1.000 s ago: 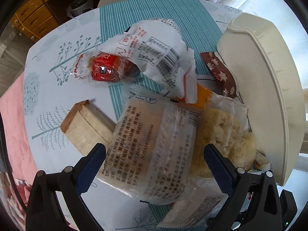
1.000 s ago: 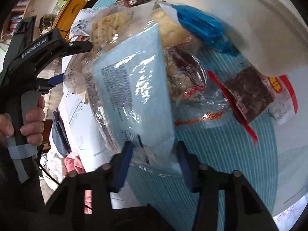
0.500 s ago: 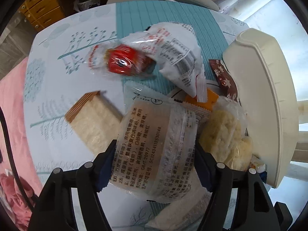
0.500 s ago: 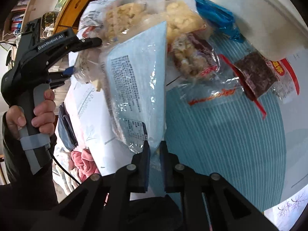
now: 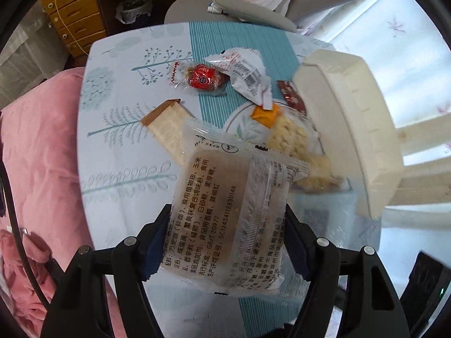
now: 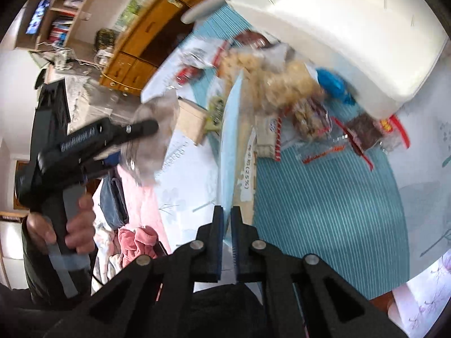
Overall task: Organize snacks
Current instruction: 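Lower the blue-label bag into the white tray and open the right tool while left tool carries cracker bag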
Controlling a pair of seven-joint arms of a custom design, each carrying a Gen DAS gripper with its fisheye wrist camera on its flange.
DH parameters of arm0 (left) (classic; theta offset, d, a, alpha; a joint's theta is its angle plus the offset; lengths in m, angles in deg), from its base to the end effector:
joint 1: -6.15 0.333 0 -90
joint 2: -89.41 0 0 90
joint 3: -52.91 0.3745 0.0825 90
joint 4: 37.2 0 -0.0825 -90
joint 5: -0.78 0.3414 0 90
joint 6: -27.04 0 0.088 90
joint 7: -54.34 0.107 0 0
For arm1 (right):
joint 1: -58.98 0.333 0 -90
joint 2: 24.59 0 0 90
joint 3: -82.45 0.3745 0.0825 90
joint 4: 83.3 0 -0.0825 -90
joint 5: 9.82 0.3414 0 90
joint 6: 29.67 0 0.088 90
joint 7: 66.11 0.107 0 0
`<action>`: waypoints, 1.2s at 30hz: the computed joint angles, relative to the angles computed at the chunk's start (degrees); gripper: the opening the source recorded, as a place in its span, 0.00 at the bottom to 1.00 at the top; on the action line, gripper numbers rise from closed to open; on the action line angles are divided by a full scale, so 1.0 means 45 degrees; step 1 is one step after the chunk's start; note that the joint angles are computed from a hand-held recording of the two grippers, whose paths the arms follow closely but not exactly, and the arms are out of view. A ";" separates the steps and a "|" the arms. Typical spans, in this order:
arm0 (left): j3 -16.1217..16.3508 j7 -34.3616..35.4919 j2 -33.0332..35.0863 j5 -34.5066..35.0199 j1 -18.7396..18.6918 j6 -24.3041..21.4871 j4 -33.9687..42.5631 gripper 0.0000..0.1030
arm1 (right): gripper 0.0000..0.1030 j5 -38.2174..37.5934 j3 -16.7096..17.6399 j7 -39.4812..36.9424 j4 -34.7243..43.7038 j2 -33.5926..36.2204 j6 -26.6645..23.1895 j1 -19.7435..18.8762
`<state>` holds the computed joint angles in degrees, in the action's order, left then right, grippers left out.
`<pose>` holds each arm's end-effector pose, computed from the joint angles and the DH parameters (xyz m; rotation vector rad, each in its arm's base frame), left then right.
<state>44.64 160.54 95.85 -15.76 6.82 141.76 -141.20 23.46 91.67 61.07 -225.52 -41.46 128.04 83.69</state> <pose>0.5623 -0.0882 0.5571 1.7706 -2.4070 0.3956 0.3614 0.2239 0.5356 -1.2613 2.1939 0.2898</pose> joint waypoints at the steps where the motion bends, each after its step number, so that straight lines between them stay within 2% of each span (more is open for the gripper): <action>1: 0.0025 0.0121 -0.0248 -0.0191 0.0071 -0.0082 -0.0081 0.69 | 0.05 -0.0380 0.0152 0.0214 0.0067 -0.0113 -0.0048 -0.0164; 7: 0.0255 0.0188 -0.1711 -0.1059 -0.0082 0.0303 -0.1216 0.69 | 0.03 -0.1694 0.0467 0.0453 0.0002 -0.0920 0.0247 -0.0486; 14: 0.0598 -0.0123 -0.2861 -0.1739 -0.0484 0.1018 -0.2225 0.69 | 0.03 -0.1746 -0.0226 -0.1387 -0.0017 -0.1425 0.1081 -0.0221; 19: 0.0429 -0.1328 -0.3432 -0.1680 -0.1040 0.1950 -0.2915 0.69 | 0.03 -0.1151 -0.1156 -0.3388 0.0253 -0.1820 0.0395 -0.0014; 25: 0.0076 -0.3014 -0.3797 -0.1674 -0.1949 0.3025 -0.3288 0.69 | 0.03 -0.0458 -0.2061 -0.6047 0.0417 -0.2419 -0.0521 -0.0367; 36: -0.0885 -0.4758 -0.3134 -0.1138 -0.3829 0.5505 -0.2956 0.70 | 0.03 0.0505 -0.3163 -0.9801 0.0407 -0.3121 -0.1798 -0.1955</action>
